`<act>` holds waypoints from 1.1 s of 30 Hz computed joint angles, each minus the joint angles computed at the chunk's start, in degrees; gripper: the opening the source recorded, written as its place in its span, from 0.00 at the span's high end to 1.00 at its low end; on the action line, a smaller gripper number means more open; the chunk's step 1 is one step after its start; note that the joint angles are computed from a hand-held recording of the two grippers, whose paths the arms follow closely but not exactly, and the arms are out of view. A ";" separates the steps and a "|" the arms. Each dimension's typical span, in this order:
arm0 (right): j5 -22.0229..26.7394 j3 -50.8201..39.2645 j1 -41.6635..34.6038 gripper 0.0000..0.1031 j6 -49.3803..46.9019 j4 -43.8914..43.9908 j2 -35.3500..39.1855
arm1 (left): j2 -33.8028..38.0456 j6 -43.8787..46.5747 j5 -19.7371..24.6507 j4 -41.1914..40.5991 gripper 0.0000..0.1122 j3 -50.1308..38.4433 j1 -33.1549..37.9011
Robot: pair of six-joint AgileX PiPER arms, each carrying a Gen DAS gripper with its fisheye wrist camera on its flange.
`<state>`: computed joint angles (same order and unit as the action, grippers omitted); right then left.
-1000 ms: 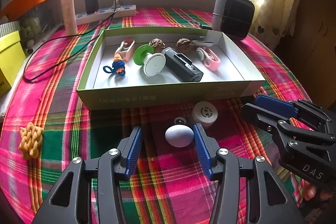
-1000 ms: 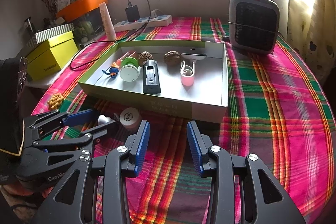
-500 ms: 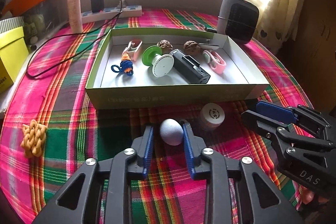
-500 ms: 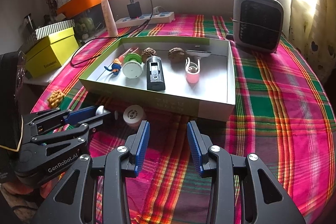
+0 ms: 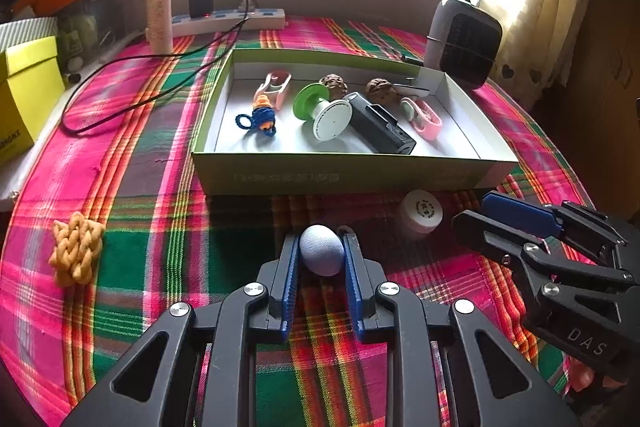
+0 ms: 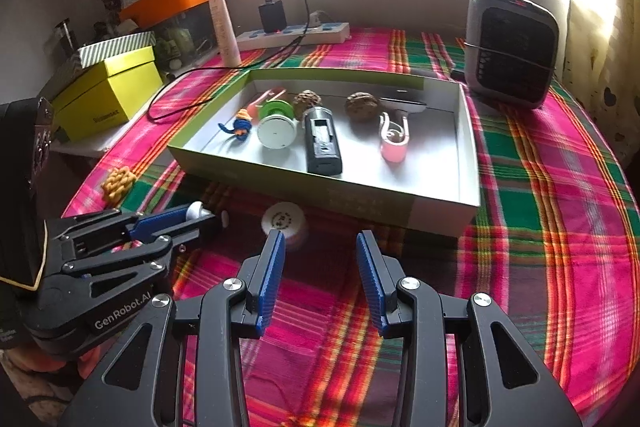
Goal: Organize objects
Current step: 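Grasp the white round disc with the right gripper while the left gripper holds the egg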
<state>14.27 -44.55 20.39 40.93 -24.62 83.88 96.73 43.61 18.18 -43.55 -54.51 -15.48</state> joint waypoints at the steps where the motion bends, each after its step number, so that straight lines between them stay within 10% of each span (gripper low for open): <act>1: -0.23 -0.14 0.34 0.63 -0.26 0.09 0.22 | -0.13 0.14 -0.09 -0.15 0.82 0.21 0.13; 33: 3.51 -6.86 3.36 0.63 4.73 -4.51 7.96 | -0.58 9.17 1.97 -9.03 0.82 1.81 4.35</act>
<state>17.79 -51.41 23.75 45.66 -29.13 91.84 96.15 52.77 20.15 -52.59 -52.70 -11.13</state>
